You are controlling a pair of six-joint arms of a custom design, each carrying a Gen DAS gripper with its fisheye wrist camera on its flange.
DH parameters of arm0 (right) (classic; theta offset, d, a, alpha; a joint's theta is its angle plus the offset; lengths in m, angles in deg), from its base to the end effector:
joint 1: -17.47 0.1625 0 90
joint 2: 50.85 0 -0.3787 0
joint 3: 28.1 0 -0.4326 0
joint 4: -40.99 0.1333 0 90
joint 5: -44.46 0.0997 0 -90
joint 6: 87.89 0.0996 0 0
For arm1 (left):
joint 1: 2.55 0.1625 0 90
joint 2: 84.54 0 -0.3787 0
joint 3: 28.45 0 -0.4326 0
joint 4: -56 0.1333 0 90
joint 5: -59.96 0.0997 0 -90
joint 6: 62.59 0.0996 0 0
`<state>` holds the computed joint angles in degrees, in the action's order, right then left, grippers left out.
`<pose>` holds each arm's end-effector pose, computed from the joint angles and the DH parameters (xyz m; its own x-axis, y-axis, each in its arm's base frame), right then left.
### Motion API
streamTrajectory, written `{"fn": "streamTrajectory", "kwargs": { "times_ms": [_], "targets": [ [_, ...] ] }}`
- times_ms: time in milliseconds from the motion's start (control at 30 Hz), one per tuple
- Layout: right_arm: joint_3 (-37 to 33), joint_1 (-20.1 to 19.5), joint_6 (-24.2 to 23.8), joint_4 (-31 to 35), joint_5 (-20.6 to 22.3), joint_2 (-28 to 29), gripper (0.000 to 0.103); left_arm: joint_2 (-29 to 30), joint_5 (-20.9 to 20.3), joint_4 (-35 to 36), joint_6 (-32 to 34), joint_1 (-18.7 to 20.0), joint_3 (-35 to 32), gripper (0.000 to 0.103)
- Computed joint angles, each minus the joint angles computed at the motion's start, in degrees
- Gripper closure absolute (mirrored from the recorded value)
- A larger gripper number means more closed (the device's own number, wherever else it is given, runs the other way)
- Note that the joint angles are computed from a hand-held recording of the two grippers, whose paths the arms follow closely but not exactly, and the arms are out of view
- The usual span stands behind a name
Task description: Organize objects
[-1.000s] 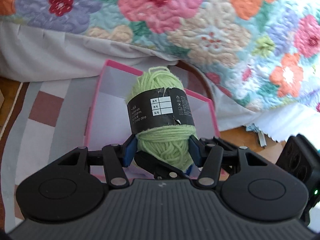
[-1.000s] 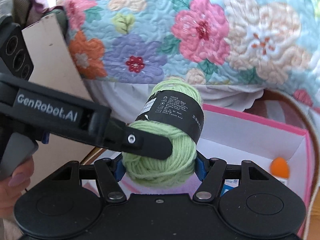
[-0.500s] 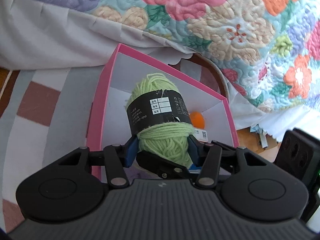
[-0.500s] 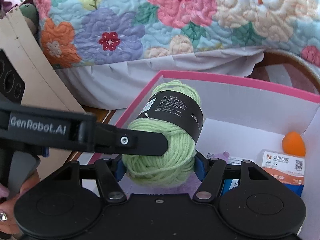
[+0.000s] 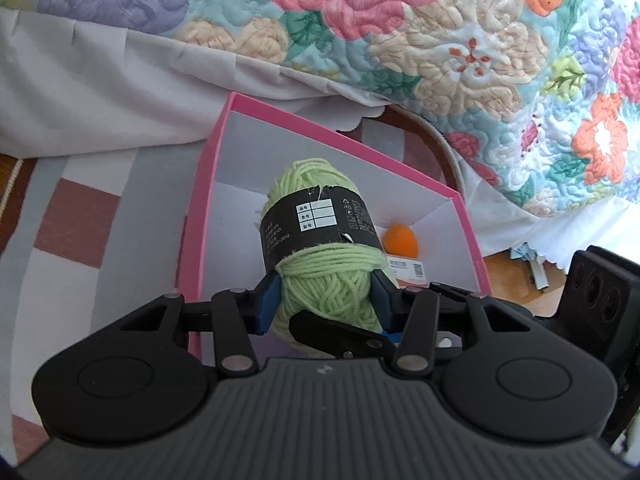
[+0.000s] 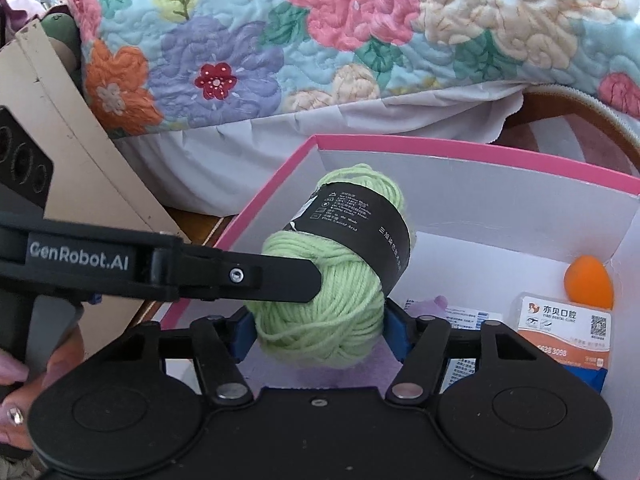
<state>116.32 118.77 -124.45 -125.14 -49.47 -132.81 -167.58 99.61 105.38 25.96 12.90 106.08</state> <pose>0.1972 -0.3413 0.0809 -0.6749 -0.7118 0.1943 -0.7376 0.6584 -0.1502 -0.1420 -0.2571 0.1563 -0.9455 -0.2781 -0.1694 -0.0540 0.6469 -0.7607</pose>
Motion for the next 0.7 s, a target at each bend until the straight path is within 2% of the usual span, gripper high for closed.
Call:
{"fn": "streamTrajectory", "kwargs": {
  "times_ms": [100, 133, 200, 267, 367, 500, 533, 567, 633, 700],
  "targets": [
    [-1.1, 0.7, 1.8, -0.4, -1.3, 2.0, 0.036, 0.8, -0.5, 1.9, -1.7, -0.3, 0.1, 0.058],
    [-1.5, 1.5, 2.4, -1.3, -2.8, 3.2, 0.036, 0.9, -0.7, 2.6, -2.3, -0.6, 0.2, 0.062],
    [-2.4, 3.1, 2.9, -3.1, -5.9, 5.7, 0.036, 0.8, -0.9, 3.4, -3.1, -0.8, 0.4, 0.064],
    [-3.2, 3.7, 3.5, -2.8, -7.1, 7.0, 0.033, 0.6, -0.6, 3.9, -3.6, -0.7, 0.6, 0.066],
    [-3.3, 3.7, 2.5, -0.6, -5.9, 6.3, 0.029, 0.3, -0.4, 4.5, -4.9, -0.7, 1.2, 0.067],
    [-2.1, 3.6, 0.5, 1.5, -5.2, 3.5, 0.030, -0.7, -0.7, 5.5, -7.0, -1.6, 2.1, 0.067],
    [-1.7, 3.4, 0.6, 2.1, -4.9, 2.6, 0.032, -1.0, -0.8, 5.8, -7.3, -1.9, 2.2, 0.067],
    [-1.3, 3.2, 0.5, 1.8, -4.6, 2.0, 0.044, -1.1, -0.9, 6.0, -7.5, -2.1, 2.2, 0.067],
    [-1.0, 3.3, 0.6, 1.2, -4.8, 1.9, 0.054, -1.2, -0.9, 6.4, -7.6, -2.4, 2.2, 0.067],
    [-1.3, 3.8, 1.8, 0.1, -5.5, 2.8, 0.059, -1.0, -0.7, 6.7, -8.0, -2.6, 2.1, 0.067]
  ]
}}
